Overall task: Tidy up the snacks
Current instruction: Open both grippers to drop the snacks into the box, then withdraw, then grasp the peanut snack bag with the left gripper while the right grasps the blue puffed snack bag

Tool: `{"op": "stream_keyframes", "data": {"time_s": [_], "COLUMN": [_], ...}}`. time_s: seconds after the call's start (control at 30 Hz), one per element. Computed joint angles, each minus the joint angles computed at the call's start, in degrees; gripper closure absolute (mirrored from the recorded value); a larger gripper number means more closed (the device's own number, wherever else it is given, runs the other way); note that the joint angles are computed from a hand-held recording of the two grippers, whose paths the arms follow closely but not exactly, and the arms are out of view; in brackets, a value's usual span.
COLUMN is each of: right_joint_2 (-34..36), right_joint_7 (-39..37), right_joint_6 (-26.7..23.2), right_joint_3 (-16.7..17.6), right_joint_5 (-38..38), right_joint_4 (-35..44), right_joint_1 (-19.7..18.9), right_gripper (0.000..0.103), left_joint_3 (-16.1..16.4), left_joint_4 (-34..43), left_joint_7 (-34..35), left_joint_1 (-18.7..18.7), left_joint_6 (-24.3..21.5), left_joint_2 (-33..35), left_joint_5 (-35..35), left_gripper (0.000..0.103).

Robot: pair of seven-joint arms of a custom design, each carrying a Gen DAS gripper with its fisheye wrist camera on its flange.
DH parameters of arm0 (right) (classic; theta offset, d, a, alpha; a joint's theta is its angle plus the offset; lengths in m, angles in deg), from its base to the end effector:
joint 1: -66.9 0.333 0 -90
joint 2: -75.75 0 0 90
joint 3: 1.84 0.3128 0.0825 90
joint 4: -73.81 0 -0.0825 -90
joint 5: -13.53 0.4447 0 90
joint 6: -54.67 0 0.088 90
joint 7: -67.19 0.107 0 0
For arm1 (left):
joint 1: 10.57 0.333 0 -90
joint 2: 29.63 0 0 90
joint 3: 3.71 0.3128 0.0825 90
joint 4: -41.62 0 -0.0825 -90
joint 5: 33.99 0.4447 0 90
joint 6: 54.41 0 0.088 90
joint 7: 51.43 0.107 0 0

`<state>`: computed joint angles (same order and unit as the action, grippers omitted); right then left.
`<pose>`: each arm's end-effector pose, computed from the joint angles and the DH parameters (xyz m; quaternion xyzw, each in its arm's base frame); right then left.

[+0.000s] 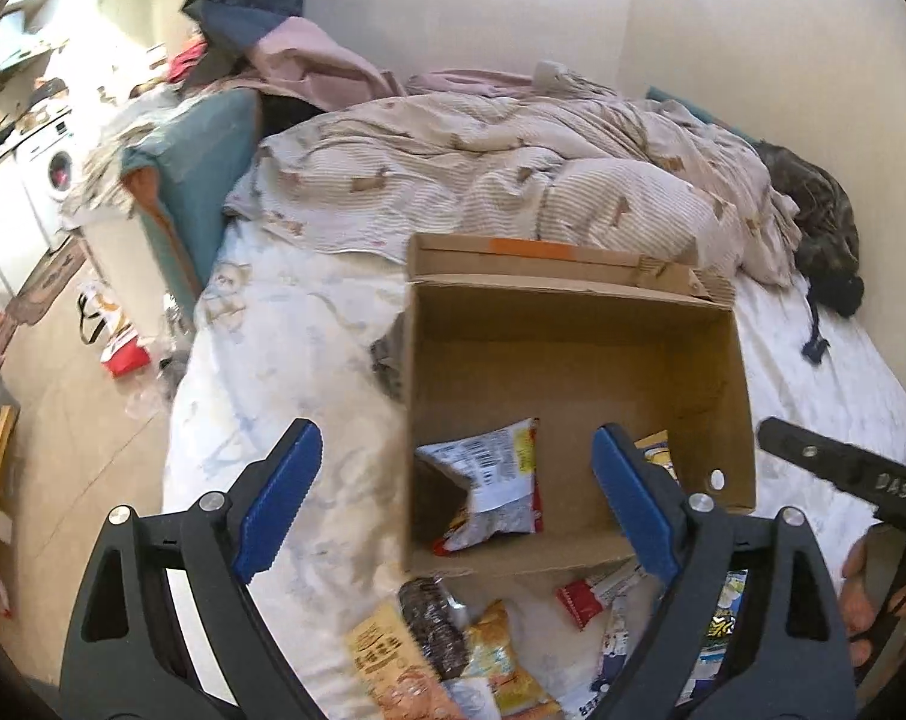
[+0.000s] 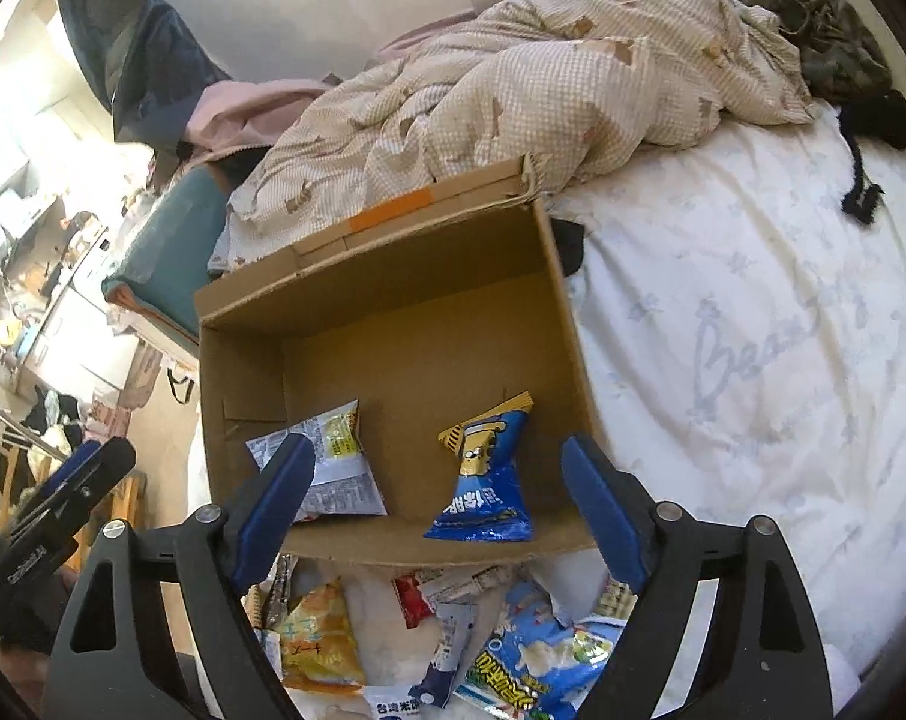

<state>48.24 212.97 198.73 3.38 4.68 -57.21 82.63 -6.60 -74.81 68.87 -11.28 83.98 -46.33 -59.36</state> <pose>0.4805 0.1917 0.5995 -0.4729 0.8070 -0.1246 0.3311 0.5757 -0.0416 0.6341 -0.5265 0.7641 -0.3273 0.1786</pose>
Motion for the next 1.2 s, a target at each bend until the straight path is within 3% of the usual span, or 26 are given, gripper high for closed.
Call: {"op": "stream_keyframes", "data": {"time_s": [0.07, 0.2, 0.27, 0.4, 0.73, 0.93, 1.1, 1.2], "right_joint_2": [-1.6, -4.2, -5.5, -7.4, -10.8, -11.6, -10.8, -10.3], "right_joint_7": [0.9, 1.8, 2.2, 2.6, 6.2, 8.2, 8.2, 7.9], "right_joint_6": [0.0, -0.8, -1.1, -1.2, -4.7, -5.0, -5.0, -4.4], "right_joint_3": [0.4, 0.7, 1.1, 1.5, 2.4, 1.9, 1.4, 0.9], "right_joint_5": [-0.1, 0.5, 0.4, 0.6, 3.2, 5.4, 6.0, 7.0], "right_joint_4": [-1.2, -2.9, -3.7, -5.1, -8.1, -9.6, -9.3, -9.5], "right_joint_1": [-0.1, 0.7, 1.0, 1.9, 4.6, 6.2, 6.5, 6.9], "right_gripper": [0.016, 0.016, 0.016, 0.016, 0.016, 0.016, 0.016, 0.016], "left_joint_3": [0.3, 0.8, 1.4, 2.2, 1.9, 0.8, 1.3, 0.6], "left_joint_4": [-0.5, -3.7, -4.8, -5.9, -6.2, -3.8, 0.5, 1.5], "left_joint_7": [-0.1, 3.1, 4.4, 4.6, 0.2, -9.2, -14.7, -18.9], "left_joint_1": [0.5, 0.5, 0.2, 0.6, 3.7, 6.5, 6.9, 7.2], "left_joint_6": [-0.3, 4.1, 5.3, 4.1, -7.2, -12.0, -22.7, -26.3], "left_joint_2": [-0.7, -3.6, -4.8, -6.4, -6.9, -3.1, 2.9, 5.6], "left_joint_5": [0.4, 0.7, 0.1, -0.4, 4.2, 8.6, 8.2, 10.1], "left_gripper": [0.013, 0.013, 0.005, 0.0, 0.0, 0.001, 0.001, 0.001]}}
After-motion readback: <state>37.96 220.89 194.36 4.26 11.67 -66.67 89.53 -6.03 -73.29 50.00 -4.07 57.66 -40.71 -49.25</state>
